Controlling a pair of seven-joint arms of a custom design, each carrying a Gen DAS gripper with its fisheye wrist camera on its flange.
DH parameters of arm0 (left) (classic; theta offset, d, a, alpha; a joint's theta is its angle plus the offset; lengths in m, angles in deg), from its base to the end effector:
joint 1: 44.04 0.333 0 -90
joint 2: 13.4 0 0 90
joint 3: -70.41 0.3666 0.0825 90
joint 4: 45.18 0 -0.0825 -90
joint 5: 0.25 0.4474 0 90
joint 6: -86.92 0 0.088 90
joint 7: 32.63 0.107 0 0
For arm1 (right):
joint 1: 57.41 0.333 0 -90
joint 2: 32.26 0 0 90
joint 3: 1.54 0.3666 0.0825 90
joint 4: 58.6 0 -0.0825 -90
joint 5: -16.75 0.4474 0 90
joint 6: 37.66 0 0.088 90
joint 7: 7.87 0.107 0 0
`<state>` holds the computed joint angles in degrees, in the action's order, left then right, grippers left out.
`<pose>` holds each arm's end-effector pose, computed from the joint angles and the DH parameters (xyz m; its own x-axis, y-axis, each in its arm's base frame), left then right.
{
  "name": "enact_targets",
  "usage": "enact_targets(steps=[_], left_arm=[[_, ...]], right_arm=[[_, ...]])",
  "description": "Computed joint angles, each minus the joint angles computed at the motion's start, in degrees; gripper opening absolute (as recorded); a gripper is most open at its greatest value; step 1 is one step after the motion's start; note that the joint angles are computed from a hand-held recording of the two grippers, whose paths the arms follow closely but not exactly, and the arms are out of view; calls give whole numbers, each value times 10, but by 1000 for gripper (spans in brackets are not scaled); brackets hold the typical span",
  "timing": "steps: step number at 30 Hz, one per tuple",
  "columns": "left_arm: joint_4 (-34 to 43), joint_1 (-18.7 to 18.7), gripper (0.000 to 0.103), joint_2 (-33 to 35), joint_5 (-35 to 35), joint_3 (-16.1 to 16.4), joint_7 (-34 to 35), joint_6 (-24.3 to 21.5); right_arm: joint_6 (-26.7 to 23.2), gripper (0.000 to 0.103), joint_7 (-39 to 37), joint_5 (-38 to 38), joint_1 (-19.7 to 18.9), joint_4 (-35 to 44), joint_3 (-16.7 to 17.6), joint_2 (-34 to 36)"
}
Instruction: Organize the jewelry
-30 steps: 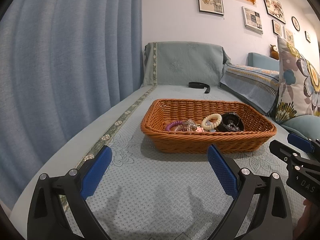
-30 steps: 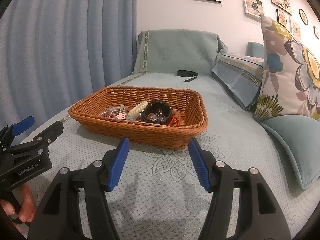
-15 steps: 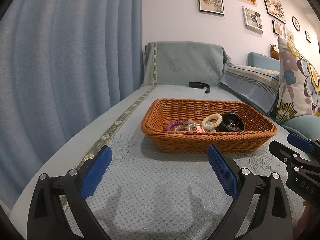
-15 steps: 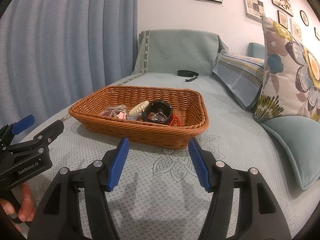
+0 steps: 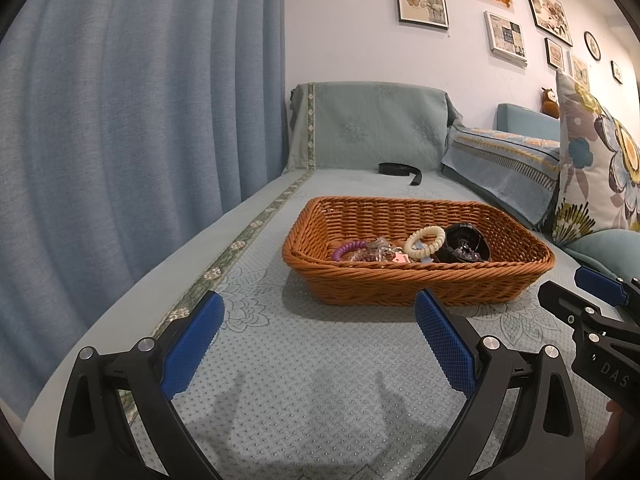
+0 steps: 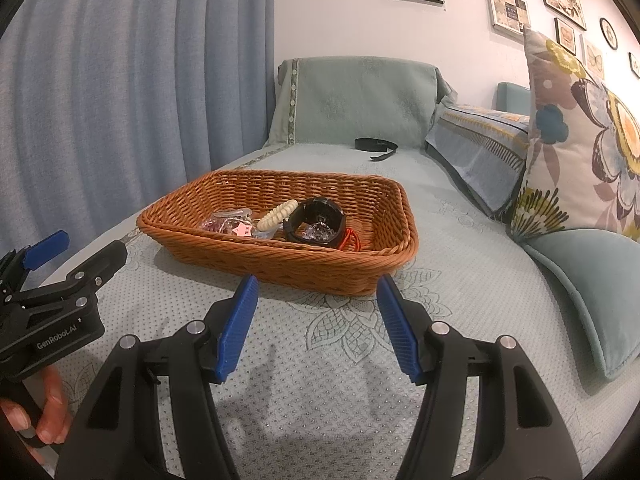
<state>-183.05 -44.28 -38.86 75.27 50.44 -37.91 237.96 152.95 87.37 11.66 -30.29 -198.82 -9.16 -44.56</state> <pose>0.4526 -0.2092 0.5415 0.2758 -0.9606 -0.0348 -0.3834 -0.0768 -0.9204 0.5088 0.1861 0.5268 0.3482 -0.9366 -0.0394 -0.4440 -0.1278 -0.8869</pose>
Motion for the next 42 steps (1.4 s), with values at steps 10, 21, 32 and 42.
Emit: enact_targets(steps=[10, 21, 32, 42], left_arm=[[0, -1, 93, 0, 0, 1, 1, 0], [0, -1, 93, 0, -1, 1, 1, 0], [-1, 1, 93, -1, 4, -2, -6, -5], [-4, -1, 96, -3, 5, 5, -6, -3]], right_arm=[[0, 58, -5, 2, -4, 1, 3, 0], [0, 58, -5, 4, -6, 1, 6, 0], [0, 58, -5, 4, -8, 1, 8, 1], [-1, 58, -5, 6, -11, 1, 11, 1]])
